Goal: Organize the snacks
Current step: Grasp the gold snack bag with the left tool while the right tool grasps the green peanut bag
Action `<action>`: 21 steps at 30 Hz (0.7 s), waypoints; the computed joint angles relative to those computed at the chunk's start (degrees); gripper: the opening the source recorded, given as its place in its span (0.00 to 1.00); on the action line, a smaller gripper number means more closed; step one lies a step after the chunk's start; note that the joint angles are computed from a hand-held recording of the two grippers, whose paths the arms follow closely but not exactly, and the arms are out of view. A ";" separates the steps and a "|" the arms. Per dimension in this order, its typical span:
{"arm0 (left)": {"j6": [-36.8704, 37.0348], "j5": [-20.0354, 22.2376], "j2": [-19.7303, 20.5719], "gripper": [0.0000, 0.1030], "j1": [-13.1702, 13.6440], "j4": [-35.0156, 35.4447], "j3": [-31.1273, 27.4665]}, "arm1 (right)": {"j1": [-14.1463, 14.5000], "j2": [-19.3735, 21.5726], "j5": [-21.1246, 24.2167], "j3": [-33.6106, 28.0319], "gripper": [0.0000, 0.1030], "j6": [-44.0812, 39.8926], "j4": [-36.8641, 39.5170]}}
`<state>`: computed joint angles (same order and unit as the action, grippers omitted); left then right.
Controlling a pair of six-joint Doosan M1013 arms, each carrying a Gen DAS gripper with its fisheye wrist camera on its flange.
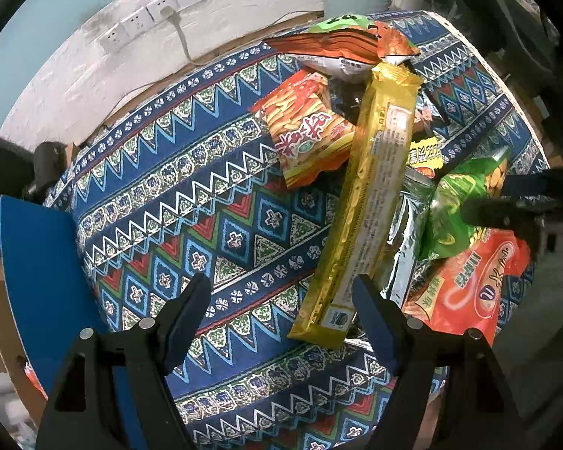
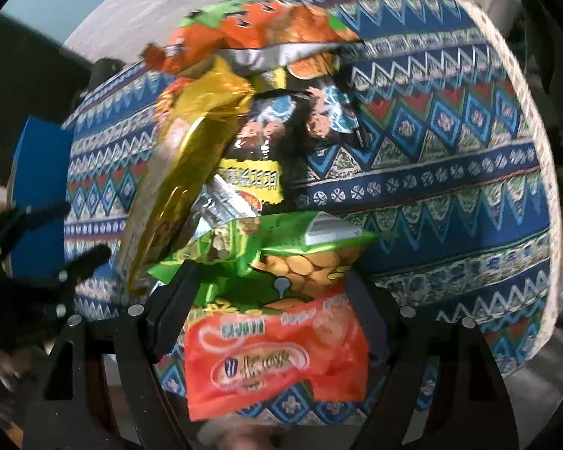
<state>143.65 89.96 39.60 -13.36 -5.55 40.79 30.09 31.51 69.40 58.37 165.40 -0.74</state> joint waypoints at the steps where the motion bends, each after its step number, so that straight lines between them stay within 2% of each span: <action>1: -0.05 -0.38 -0.02 0.76 -0.04 0.07 0.12 | -0.19 -0.25 -0.96 0.67 0.78 0.88 0.24; 5: -0.49 -0.19 0.32 0.76 -0.21 -0.51 -0.27 | -0.77 -0.51 -2.95 2.11 0.78 3.44 0.63; 10: -0.53 -0.06 0.67 0.77 -0.79 -1.11 -0.06 | -1.02 0.49 -2.04 1.14 0.79 3.13 0.31; 13: -0.53 -0.32 0.71 0.85 -1.05 -1.71 0.45 | -0.93 1.97 0.29 -1.15 0.79 1.89 -0.94; 16: -0.82 0.80 1.24 0.85 -1.27 -2.73 -0.28 | -0.83 3.35 5.22 -3.34 0.79 -0.14 -3.30; 21: -1.16 0.34 1.39 0.87 -1.83 -2.90 -0.39 | -1.08 4.20 8.31 -4.51 0.79 -0.56 -4.67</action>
